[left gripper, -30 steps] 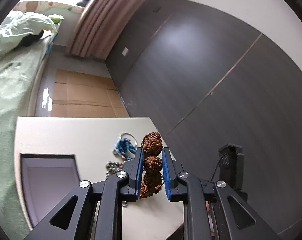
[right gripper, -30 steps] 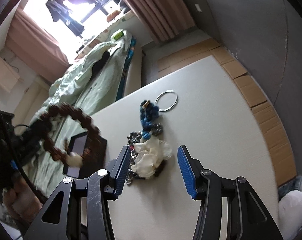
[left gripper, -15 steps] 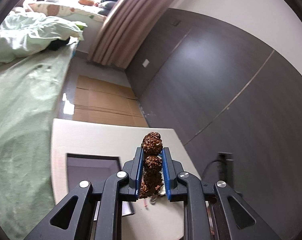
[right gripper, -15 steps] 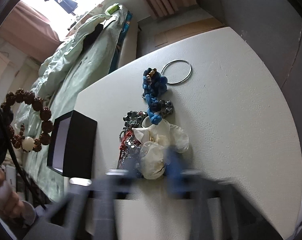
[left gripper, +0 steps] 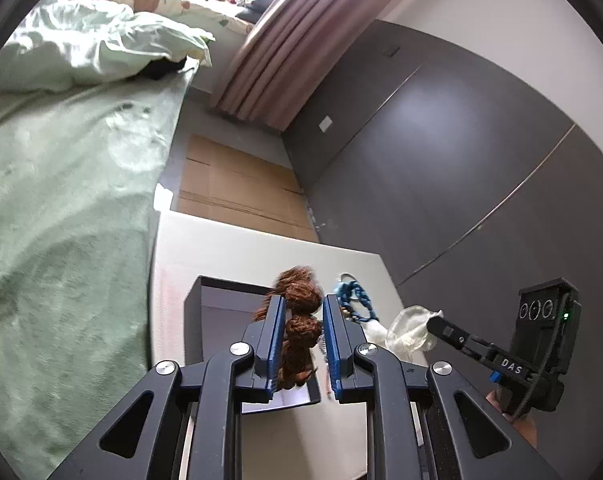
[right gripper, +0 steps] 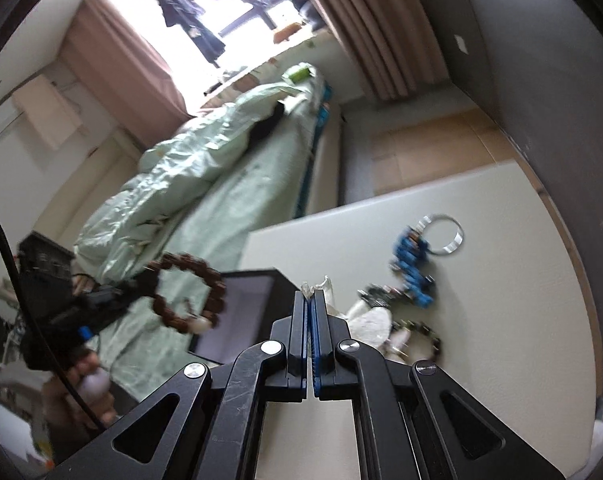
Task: Organize jewelry
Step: 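Lift the brown bracelet into the black box and open the left tool, then close the right tool on the blue beaded keychain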
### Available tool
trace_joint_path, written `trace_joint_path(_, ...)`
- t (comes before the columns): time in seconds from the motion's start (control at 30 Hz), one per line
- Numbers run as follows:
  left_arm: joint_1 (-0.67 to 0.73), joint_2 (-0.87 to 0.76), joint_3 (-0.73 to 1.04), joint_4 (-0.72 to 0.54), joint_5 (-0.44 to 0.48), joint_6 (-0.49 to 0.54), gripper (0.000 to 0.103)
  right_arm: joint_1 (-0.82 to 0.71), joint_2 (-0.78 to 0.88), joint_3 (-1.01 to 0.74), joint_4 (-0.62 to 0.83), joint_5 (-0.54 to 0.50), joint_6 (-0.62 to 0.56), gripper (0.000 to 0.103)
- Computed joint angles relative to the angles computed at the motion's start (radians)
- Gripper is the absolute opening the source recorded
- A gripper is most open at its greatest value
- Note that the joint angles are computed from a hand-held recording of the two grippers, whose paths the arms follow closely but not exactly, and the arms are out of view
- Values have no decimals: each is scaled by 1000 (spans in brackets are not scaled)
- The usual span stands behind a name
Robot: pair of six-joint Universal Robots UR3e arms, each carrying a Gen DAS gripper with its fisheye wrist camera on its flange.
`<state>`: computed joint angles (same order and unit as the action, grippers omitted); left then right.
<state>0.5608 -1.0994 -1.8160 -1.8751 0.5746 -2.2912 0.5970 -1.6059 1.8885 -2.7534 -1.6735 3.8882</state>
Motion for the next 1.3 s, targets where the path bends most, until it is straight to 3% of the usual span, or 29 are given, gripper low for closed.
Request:
trace_joint_path(0.1, 21, -54, 59, -136, -22, 63, 40, 25, 56, -89, -4, -13, -19, 4)
trace_joint_path(0.13, 29, -50, 61, -146, -22, 62, 57, 33, 83, -129, 1, -13, -29, 4)
trace_joint_path(0.17, 43, -41, 58, -152, -28, 65, 66, 39, 111, -171, 12, -12, -38, 4)
trace_joint_path(0.33, 116, 7, 68, -212, -42, 117, 66, 53, 248, -354, 62, 22, -70, 4)
trace_joint_path(0.6, 143, 1, 37, -94, -42, 26, 66, 62, 422, -571, 102, 120, -102, 6)
trace_joint_path(0.63, 144, -1, 36, -85, -41, 18, 66, 58, 431, -577, 107, 132, -106, 12)
trace_joint_path(0.67, 141, -2, 30, -63, -37, 2, 66, 50, 447, -593, 127, 159, -108, 37)
trace_joint_path(0.7, 132, -1, 21, -32, -29, -22, 66, 42, 454, -598, 149, 178, -100, 68)
trace_joint_path(0.73, 127, -1, 20, -25, -24, -28, 67, 39, 447, -577, 149, 172, -87, 76)
trace_joint_path(0.9, 72, 10, -1, 53, -2, -76, 69, 24, 321, -400, 78, 130, -61, 76)
trace_joint_path(1.07, -13, 44, -45, 188, 23, -159, 87, 1, 153, -248, 100, 68, -45, 76)
trace_joint_path(1.3, -197, 43, -114, 446, 101, -314, 87, -65, -27, -78, 164, 56, -25, 76)
